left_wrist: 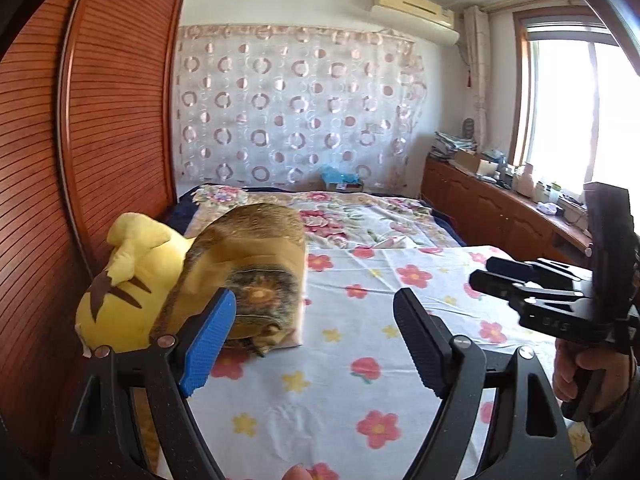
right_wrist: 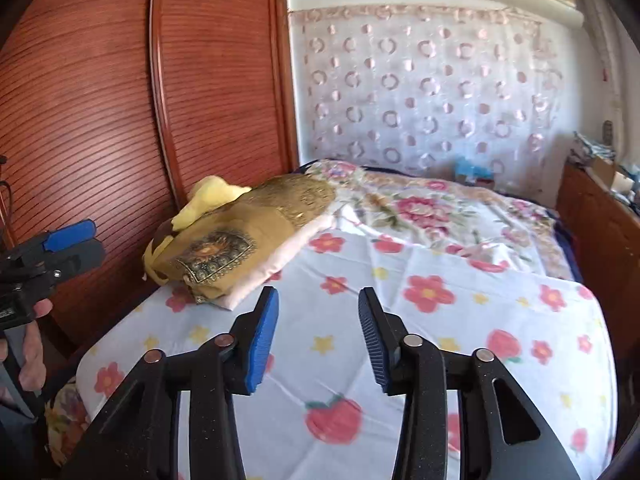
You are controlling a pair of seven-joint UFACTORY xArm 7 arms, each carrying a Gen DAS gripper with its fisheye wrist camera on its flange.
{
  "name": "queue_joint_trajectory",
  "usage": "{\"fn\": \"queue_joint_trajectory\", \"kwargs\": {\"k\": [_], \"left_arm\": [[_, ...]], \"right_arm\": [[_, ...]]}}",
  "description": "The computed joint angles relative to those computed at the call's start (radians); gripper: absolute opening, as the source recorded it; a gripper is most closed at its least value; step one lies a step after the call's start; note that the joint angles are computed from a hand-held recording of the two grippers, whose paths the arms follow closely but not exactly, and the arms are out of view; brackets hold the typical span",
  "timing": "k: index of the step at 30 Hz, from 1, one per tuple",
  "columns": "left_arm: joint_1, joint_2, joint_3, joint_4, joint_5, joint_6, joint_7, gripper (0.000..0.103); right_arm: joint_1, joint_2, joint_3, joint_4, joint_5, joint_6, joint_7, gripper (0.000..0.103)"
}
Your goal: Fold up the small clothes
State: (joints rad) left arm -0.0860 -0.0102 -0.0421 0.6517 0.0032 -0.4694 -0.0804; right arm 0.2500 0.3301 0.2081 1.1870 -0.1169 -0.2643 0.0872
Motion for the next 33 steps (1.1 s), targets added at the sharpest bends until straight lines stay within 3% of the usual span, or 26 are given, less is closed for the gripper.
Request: {"fn": "queue_joint_trajectory", "kwargs": {"k": [2, 6, 9, 13, 15, 21, 30, 33], "left_arm": [[-0.01, -0.001, -0.01, 0.008, 0.002, 0.006, -0.003, 0.082], [-0.041, 0.001, -0.036, 0.028, -0.062, 0.023, 0.05, 0.082], [-0.082, 0.006, -0.069, 0.053, -0.23, 0.037, 0.185, 0.082], [-0.146, 0.019, -0.097, 0.104, -0.492, 0.052, 0.418, 0.082], [-0.174, 0.028, -0.098, 0.124, -0.575, 0.051, 0.491, 0.082], [-0.172, 0.024, -0.079, 0.112, -0.44, 0.058, 0.374, 0.082], [-0.203, 0.036, -0.078, 0.13, -0.541, 0.052, 0.458, 0.082], [-0.214, 0.043, -0.077, 0.142, -0.584, 0.047, 0.497, 0.082]], "right_arm": [[-0.04, -0.065, 0.017, -0.084, -0.015, -0.046, 0.036, 0.054], [0.093, -0.161, -0.104, -0.219, 0.146, -0.128, -0.057, 0.067], [0.18, -0.208, -0.147, -0.283, 0.349, -0.174, -0.202, 0.074], [0.229, -0.22, -0.112, -0.326, 0.571, -0.263, -0.339, 0.077], [0.258, -0.215, -0.107, -0.33, 0.671, -0.306, -0.404, 0.077], [0.252, -0.177, -0.057, -0.321, 0.761, -0.376, -0.448, 0.077], [0.295, -0.157, -0.051, -0.3, 0.839, -0.393, -0.486, 0.077], [0.282, -0.162, -0.052, -0.303, 0.82, -0.382, -0.468, 0.077]]}}
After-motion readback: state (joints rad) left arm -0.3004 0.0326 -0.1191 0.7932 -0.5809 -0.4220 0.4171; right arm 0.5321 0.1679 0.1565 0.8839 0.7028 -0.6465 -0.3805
